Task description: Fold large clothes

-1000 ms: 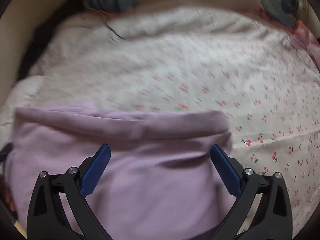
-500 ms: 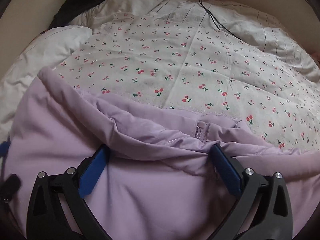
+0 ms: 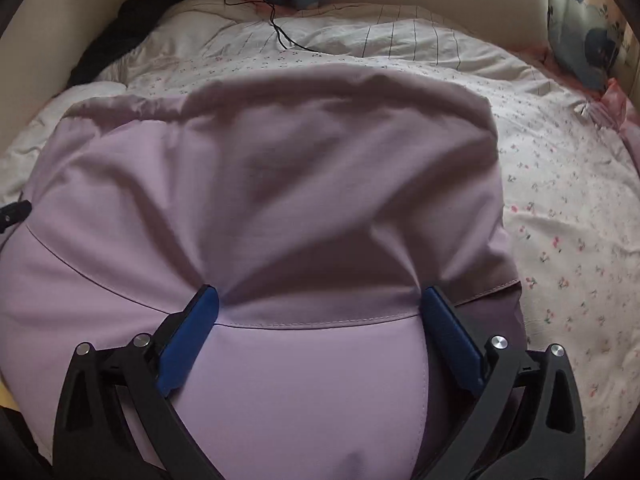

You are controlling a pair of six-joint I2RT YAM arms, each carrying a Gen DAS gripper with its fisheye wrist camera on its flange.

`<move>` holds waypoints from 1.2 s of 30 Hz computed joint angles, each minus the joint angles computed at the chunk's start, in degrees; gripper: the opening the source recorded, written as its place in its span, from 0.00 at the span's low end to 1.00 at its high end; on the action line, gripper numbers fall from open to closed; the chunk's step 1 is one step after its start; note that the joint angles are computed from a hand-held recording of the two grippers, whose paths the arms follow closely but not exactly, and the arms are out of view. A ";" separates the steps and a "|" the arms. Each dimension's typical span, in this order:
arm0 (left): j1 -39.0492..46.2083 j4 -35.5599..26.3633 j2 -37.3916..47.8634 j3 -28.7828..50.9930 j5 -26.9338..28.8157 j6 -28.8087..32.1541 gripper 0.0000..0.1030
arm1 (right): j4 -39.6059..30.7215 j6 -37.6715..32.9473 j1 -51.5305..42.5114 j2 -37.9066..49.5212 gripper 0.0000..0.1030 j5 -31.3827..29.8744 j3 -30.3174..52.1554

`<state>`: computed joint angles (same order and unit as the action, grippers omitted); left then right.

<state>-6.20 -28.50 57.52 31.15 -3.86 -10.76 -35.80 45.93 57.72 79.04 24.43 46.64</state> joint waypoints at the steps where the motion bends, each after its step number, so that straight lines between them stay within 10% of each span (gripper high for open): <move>1: -0.20 -0.85 -0.79 0.09 -0.28 -0.36 0.93 | -4.51 2.11 1.64 -1.38 0.94 0.87 2.71; 7: -7.54 -7.37 -18.90 -0.26 3.61 -1.42 0.93 | -17.42 18.32 14.46 -11.95 0.94 12.28 -0.57; 11: -17.77 -6.53 -17.27 -3.41 -1.58 -1.37 0.93 | -2.29 17.63 9.72 -18.90 0.94 3.34 -16.64; 18: -13.66 -9.36 -19.79 -5.23 0.90 3.66 0.93 | -19.77 29.09 20.67 -22.54 0.94 10.60 -8.72; 26: 8.21 -5.79 -17.20 -3.50 9.24 1.32 0.93 | 0.01 -6.08 -8.80 -13.06 0.94 1.33 -2.49; 31: 7.47 1.97 -5.25 -5.14 7.49 2.29 0.94 | 19.49 -12.17 -22.91 7.38 0.95 -13.85 -4.43; 36: 7.50 2.52 -1.57 -3.85 6.62 2.88 0.94 | 8.87 -16.60 -24.22 3.37 0.94 -18.56 -1.22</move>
<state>1.30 -25.98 55.95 27.30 2.76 -7.88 -26.92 29.33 33.50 82.41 5.87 45.42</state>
